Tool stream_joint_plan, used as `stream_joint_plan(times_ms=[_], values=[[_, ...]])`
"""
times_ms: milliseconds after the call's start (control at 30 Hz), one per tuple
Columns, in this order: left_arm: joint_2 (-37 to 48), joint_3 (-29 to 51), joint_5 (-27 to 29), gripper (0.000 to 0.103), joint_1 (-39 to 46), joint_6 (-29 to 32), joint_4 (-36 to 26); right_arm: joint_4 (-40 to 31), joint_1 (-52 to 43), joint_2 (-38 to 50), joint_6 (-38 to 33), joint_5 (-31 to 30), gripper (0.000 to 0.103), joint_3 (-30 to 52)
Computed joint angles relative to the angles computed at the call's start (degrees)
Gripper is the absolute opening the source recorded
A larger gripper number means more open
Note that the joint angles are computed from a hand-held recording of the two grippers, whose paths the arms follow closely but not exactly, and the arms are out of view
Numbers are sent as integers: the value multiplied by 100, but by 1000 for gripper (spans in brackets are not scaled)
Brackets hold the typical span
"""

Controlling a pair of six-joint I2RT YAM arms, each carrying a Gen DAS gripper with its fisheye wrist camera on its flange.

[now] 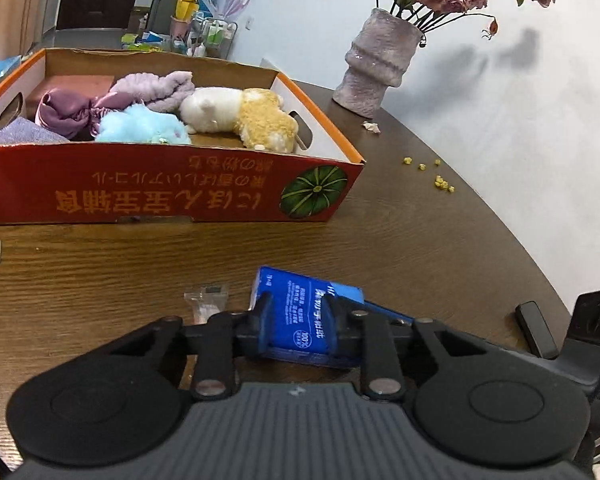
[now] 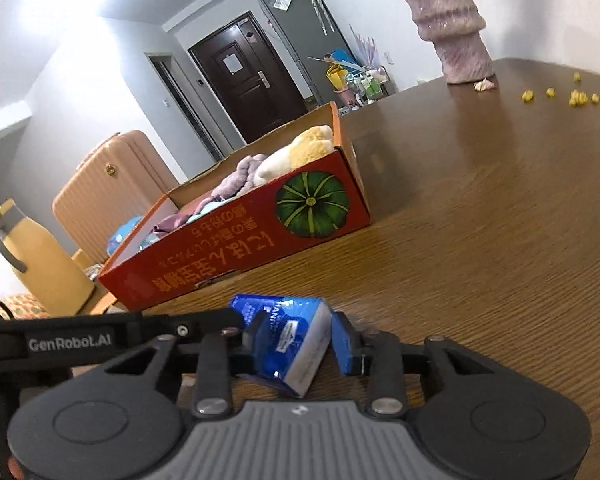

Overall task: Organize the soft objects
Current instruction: 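Grasp the blue tissue pack with the right gripper, then carry the blue tissue pack with the right gripper into the box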

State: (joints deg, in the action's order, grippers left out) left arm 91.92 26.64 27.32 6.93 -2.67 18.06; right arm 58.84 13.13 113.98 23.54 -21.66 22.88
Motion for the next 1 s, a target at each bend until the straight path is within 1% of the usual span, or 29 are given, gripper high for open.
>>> stream_joint_plan(times_ms=[67,100,133,200,233,267,300,333,367,400,433,467,500,533,567,600,633,700,767,833,933,1000], values=[[-126,6,186,19,14,-24,-183,75,-29,40,113,-59,21,1],[-280,-48,287,19,0,-52,-245,104,-58,-7,169,-154,10,-35],[-491,-152,324,19,-34,-76,-252,191,-99,-82,198,-273,8,-129],[-971,-393,179,19,-173,-121,-219,289,-78,-318,140,-329,8,-328],[-1234,-545,39,20,-223,-145,-163,266,10,-496,89,-127,8,-443],[-1406,-668,-112,23,-246,-167,-83,230,63,-604,24,50,8,-518],[-1520,-748,-254,31,-242,-120,-63,181,83,-679,-6,184,11,-576],[-1533,-767,-375,36,-219,-49,-82,116,39,-721,-1,176,12,-614],[-1420,-725,-408,44,-171,44,-104,99,-19,-717,11,82,12,-643],[-1207,-624,-416,46,-109,58,-127,86,-71,-701,8,-53,13,-656],[-1014,-509,-590,46,-101,-45,-191,87,-78,-680,45,-109,18,-649],[-838,-427,-758,46,-109,-118,-187,57,-48,-653,91,-115,21,-606],[-732,-392,-759,46,-74,-104,-154,5,2,-620,97,-111,24,-529],[-573,-314,-674,46,-26,-67,-162,44,61,-569,111,-65,24,-490],[-433,-221,-540,44,15,-6,-220,16,117,-521,112,-8,24,-425],[-357,-186,-519,40,22,13,-182,-63,179,-461,127,49,24,-316],[-283,-129,-566,39,6,7,-170,-45,220,-381,159,95,24,-268],[-79,59,-436,39,62,7,-253,-84,259,-198,268,173,23,-105],[69,150,-285,39,119,1,-275,10,193,-32,373,70,24,-26],[190,193,-252,37,100,-12,-223,74,127,83,462,-23,22,51],[140,158,-369,32,8,-85,-157,-20,79,102,430,-40,20,137],[-107,57,-288,30,6,-77,-199,-81,74,-49,392,31,20,72]])
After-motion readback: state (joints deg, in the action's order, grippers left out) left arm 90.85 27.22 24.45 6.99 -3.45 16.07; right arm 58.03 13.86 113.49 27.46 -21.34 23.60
